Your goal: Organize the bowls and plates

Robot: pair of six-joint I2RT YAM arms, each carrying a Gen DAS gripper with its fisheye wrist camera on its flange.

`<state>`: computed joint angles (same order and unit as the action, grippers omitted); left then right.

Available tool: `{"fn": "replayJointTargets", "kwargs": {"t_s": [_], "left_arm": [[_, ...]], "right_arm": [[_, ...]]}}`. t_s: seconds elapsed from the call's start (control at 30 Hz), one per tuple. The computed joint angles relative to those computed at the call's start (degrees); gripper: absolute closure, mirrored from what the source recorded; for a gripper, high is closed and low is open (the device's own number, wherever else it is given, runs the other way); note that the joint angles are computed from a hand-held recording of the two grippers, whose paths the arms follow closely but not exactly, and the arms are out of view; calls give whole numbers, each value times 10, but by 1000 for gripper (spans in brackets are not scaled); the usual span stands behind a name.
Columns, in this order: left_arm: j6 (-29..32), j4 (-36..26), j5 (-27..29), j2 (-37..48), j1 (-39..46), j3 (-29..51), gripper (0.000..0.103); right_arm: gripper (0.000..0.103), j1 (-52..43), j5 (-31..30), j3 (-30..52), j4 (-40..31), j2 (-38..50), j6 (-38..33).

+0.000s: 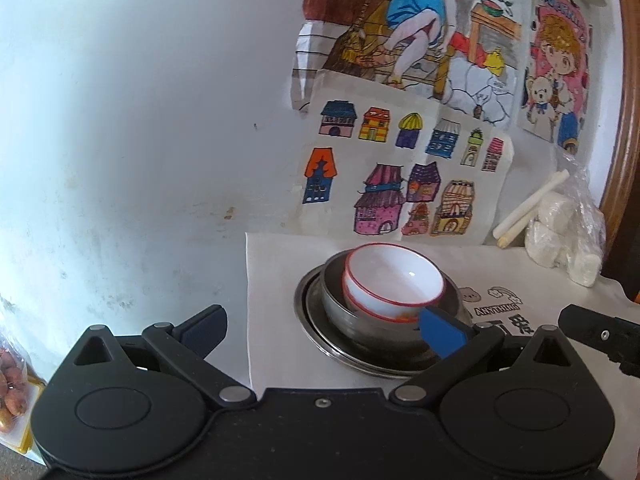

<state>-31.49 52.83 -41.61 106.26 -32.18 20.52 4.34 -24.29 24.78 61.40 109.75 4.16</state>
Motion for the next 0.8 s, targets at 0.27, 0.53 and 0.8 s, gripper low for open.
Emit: {"fn": "replayJointTargets", "kwargs": {"t_s": [0.27, 0.53, 0.8], "left_arm": [[-1, 10, -25, 10, -39, -5, 1], [-12, 15, -54, 26, -79, -10, 1], [-29, 21, -77, 38, -114, -20, 1]], "right_arm": [[0, -20, 2, -51, 43, -13, -9], [0, -33, 1, -91, 89, -6, -14], [0, -48, 3, -134, 141, 12, -17]]}}
